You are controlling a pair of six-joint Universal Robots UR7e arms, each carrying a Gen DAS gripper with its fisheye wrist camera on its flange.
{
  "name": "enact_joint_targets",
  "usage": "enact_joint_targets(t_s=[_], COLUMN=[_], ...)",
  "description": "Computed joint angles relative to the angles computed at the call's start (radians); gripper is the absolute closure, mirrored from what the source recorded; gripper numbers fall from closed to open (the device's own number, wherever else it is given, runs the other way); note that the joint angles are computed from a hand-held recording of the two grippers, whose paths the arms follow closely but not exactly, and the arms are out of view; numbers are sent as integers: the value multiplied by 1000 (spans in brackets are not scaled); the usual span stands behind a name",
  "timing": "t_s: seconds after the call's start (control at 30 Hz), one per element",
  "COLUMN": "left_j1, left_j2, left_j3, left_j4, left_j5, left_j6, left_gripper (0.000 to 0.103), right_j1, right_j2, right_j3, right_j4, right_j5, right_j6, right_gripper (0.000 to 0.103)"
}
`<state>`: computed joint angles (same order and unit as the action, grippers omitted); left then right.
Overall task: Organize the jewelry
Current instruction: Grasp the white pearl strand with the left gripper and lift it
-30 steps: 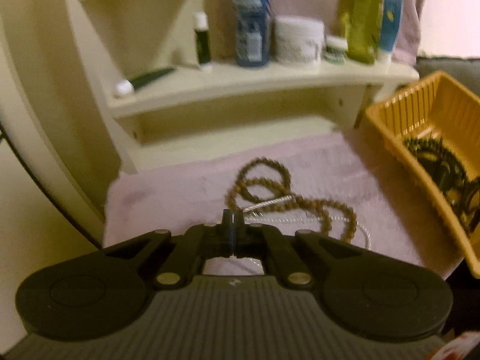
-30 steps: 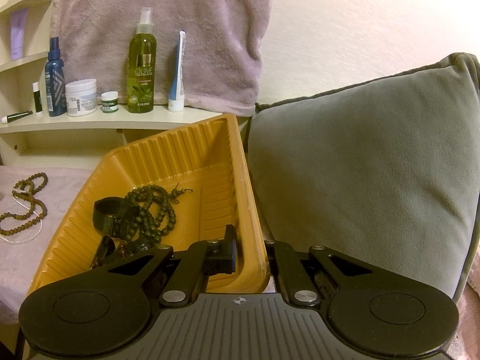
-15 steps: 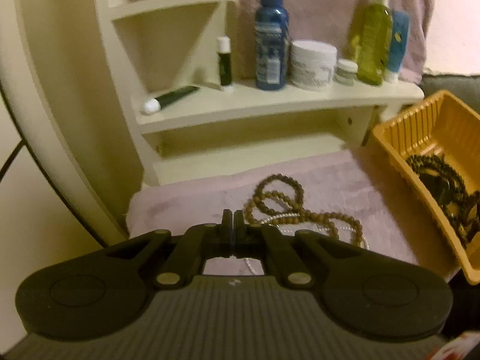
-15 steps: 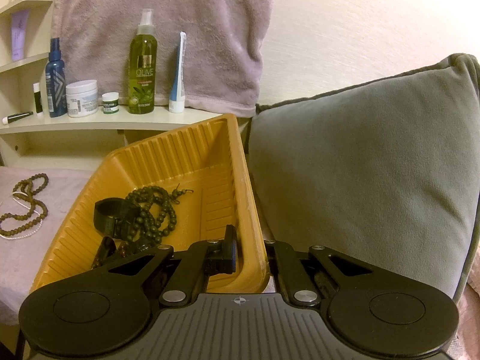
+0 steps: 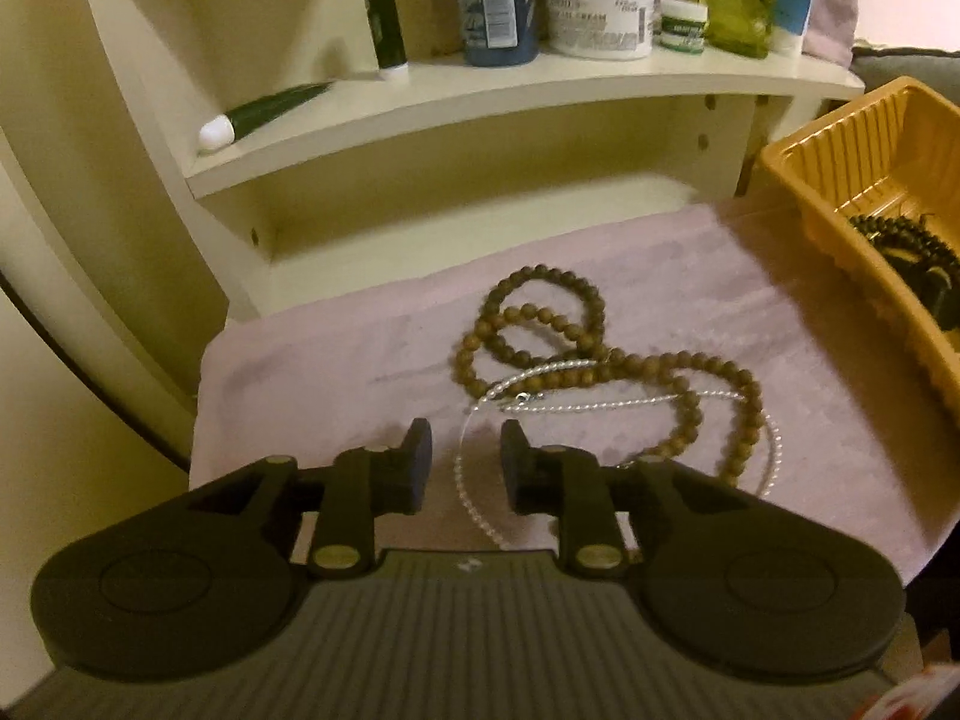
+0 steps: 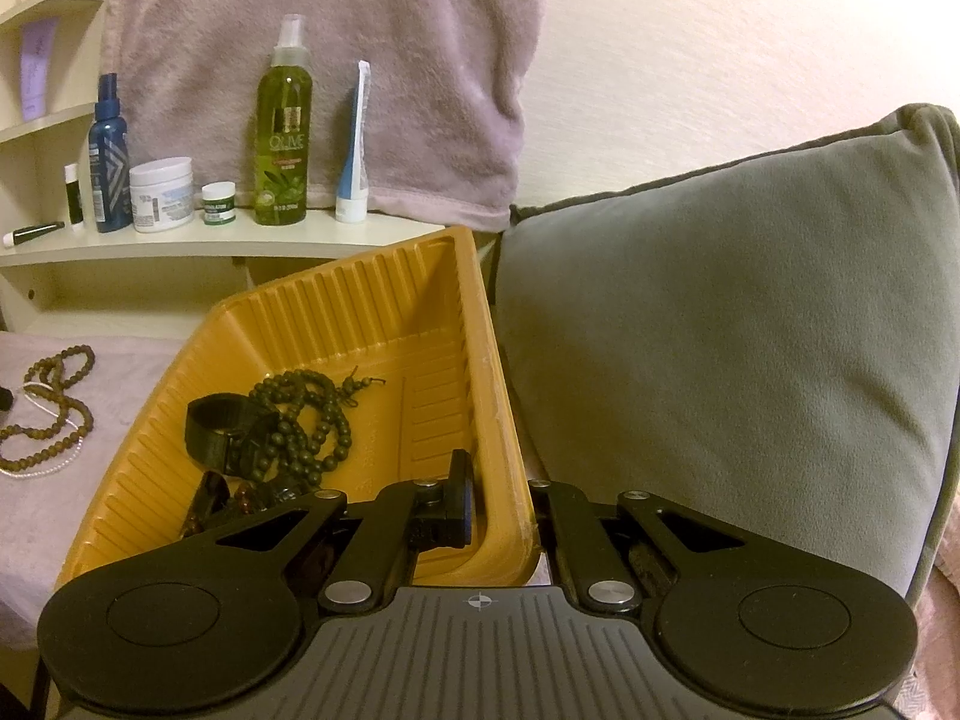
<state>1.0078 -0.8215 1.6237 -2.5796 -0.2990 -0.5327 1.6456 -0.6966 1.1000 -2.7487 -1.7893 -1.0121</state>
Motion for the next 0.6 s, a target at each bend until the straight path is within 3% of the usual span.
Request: enact_joint_targets(t_s=[0.17, 0.27, 0.33, 0.6], left_j1=[9, 9, 4, -36], left_j2=[-12, -17, -16, -2], left_j3=[13, 10, 4, 15], left_j4=[-30, -28, 4, -248], left_j5=[-32, -62, -54, -18], left_j6=[-13, -18, -27, 140], left_gripper=[79, 100, 102, 102], right_j1=[1, 1, 1, 0], right_j2=[0, 2, 2, 5], right_j3=[1, -1, -2, -7], right_j4=[-1, -2, -2, 0], right_j5=[-1, -1, -1, 3], right_j6=[0, -3, -4, -8], right_gripper=[97, 97, 97, 97])
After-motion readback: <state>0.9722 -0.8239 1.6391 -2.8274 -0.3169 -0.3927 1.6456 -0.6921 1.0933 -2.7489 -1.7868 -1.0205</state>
